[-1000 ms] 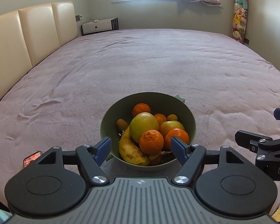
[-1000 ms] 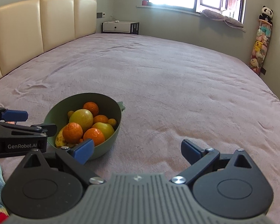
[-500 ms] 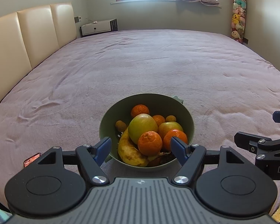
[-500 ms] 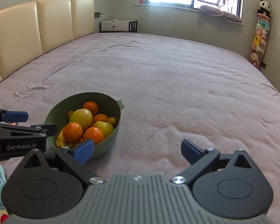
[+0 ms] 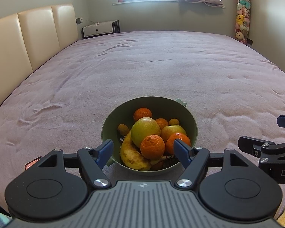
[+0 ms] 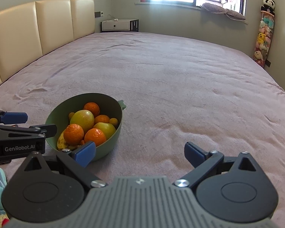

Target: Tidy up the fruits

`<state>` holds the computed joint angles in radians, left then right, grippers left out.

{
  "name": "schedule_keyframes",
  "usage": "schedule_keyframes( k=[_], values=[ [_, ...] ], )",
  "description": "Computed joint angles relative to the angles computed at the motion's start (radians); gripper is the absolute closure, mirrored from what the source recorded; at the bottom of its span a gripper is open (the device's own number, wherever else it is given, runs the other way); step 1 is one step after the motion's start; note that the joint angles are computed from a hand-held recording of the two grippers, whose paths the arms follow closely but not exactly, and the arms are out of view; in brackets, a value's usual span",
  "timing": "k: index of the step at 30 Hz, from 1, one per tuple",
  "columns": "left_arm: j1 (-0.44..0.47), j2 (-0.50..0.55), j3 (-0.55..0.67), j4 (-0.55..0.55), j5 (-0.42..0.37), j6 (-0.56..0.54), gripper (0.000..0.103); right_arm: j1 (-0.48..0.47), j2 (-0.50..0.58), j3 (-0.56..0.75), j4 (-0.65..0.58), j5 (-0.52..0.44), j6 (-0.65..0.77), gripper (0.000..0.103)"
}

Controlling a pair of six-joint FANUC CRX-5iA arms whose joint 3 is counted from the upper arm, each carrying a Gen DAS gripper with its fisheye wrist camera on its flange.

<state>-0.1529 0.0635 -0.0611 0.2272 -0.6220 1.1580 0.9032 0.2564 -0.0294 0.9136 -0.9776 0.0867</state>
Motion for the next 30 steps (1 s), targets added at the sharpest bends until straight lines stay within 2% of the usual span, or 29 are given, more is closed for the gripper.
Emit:
schedule_keyframes(
  k=[30],
  values=[
    [0.001, -0.007, -0.01, 0.015, 0.004, -0.021, 0.018, 0.004, 0.004, 0.003, -0.001, -0.009, -0.015, 0.006]
  ],
)
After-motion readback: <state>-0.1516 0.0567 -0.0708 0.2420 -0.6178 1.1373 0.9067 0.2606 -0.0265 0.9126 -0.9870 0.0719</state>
